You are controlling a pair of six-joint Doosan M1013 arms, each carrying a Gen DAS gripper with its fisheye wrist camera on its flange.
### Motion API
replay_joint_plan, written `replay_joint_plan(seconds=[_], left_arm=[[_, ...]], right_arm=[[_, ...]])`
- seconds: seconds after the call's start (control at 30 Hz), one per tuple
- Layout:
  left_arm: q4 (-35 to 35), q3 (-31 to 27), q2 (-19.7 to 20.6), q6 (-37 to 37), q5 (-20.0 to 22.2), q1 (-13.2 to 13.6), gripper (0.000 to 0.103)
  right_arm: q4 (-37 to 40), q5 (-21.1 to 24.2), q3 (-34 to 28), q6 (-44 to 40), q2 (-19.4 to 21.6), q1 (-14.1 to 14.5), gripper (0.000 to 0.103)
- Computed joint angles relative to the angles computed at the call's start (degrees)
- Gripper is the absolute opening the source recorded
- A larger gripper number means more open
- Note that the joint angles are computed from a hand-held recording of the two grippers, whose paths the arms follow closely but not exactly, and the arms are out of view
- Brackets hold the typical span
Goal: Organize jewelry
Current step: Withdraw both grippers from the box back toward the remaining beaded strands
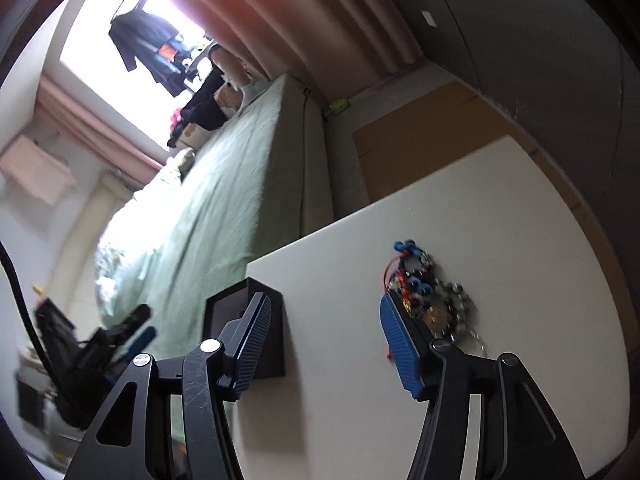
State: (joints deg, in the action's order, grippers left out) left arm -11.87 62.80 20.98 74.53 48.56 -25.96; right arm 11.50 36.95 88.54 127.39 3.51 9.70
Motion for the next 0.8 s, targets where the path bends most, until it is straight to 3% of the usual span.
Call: replay_joint_plan(seconds=[0.07,0.1,0.17,0.27,0.47,0.67,0.8], left_arm=[[0.4,-0.3,0.3,0.8,0.4,-0.8,0.073],[0.6,-0.5,0.4,1.4,0.7,-1.3,0.073],[0.8,-0.6,0.6,2.4,0.9,-2.2,0.073],[0.4,-0.6,0.8,4.0,1.0,-3.2,0.073],[-0.6,-0.9,1.5,8.0,1.6,-5.5,0.073],[-1.7,-1.4,2.4,12.4,2.5,-7.6,0.072],[-1.5,-2.2,3.2,14.4,3.4,-8.9,0.066]], right_arm=[[-4.4,0.5,0.7,4.2,-0.9,0.2,0.083],[-10.4,2.0,0.5,8.8,-1.2,0.9,0.084],[-13.3,2.7,0.7,11.5,-1.6,1.2,0.084],[-9.2,1.2,2.4,9.7,-2.9,0.0,0.084],[-12.3,5.5,3.7,13.2,-4.4,-0.7,0.084],[-9.0,6.1,5.5,12.5,-5.7,-2.9,0.084],[-8.3,6.3,5.8,12.9,-5.9,-3.8,0.084]])
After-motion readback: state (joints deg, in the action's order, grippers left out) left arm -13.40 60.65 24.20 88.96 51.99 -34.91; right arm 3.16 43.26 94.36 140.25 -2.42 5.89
